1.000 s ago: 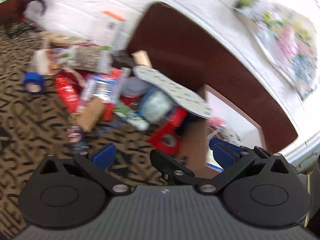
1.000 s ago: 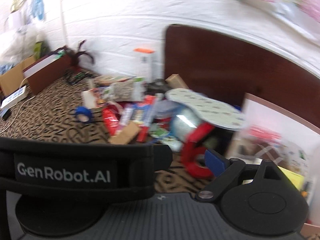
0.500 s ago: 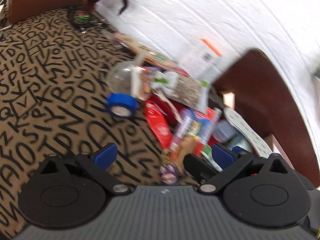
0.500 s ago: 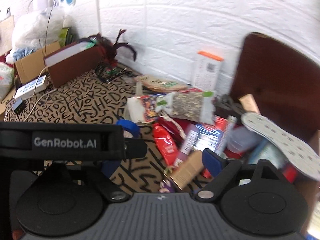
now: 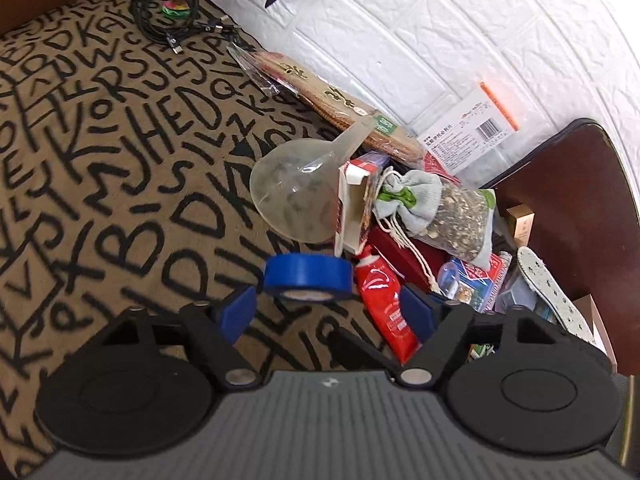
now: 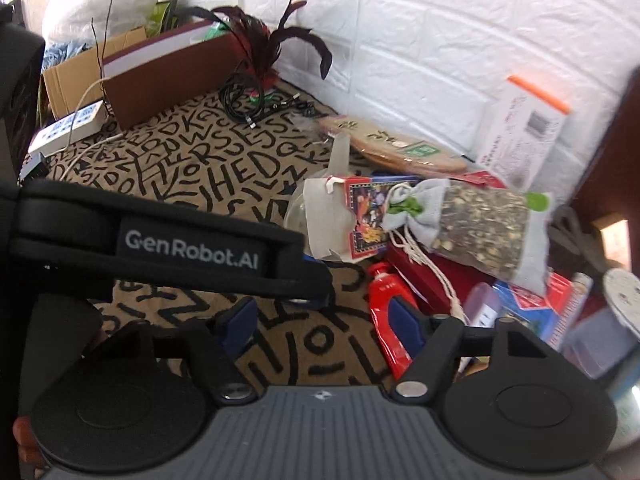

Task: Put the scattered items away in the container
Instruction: 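Close both grippers together on the blue tape roll and lift it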

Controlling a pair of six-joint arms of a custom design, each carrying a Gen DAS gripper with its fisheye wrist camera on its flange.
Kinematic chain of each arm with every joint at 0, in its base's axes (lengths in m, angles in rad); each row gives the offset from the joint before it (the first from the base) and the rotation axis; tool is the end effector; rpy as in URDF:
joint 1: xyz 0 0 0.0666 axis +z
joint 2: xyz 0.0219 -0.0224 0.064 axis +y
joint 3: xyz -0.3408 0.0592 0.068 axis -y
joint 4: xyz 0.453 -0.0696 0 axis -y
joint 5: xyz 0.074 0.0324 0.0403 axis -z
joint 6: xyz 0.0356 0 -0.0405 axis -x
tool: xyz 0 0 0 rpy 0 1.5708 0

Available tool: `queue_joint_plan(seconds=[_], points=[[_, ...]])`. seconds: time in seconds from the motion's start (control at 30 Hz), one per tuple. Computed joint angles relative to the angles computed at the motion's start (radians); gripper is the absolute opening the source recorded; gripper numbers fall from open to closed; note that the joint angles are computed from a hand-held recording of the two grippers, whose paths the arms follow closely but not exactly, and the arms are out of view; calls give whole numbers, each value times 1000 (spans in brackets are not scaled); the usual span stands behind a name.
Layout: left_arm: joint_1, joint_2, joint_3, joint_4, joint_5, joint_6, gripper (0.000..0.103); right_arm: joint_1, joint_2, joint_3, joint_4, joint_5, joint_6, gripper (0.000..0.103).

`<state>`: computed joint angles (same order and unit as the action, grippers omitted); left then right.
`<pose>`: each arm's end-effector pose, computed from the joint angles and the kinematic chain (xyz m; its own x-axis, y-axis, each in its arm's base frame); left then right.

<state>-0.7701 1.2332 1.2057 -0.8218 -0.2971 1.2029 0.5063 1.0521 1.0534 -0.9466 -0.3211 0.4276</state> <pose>0.3639 -0.3390 0.3810 -0.6855 -0.5781 -0.4426 -0.3134 0.7830 -0.5373 0.3690 0.2170 0.3734 -0.3873 -0.6647 -0.6389 -0.8598 0.5106 -0.0100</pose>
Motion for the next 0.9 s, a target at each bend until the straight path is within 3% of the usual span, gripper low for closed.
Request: queue_joint_plan(seconds=[0.23,0.37,0.47,0.67,0.9], points=[[33,-5,-22,15,22,7,76,21,72,30,10,-19,-19,67],[50,14,-18,21,95,-21,58,27,103,45,-2,-21,-38,51],[51,22,-18,22,120,-61,58,23,105,47,-8,-19,-35,35],[27,14,-13,19,125,-84,59,-8,72,35,-34,-31,19,36],[-76,10,-19,51,102,8,60,-82,-55,-32,-111,-54,97,37]])
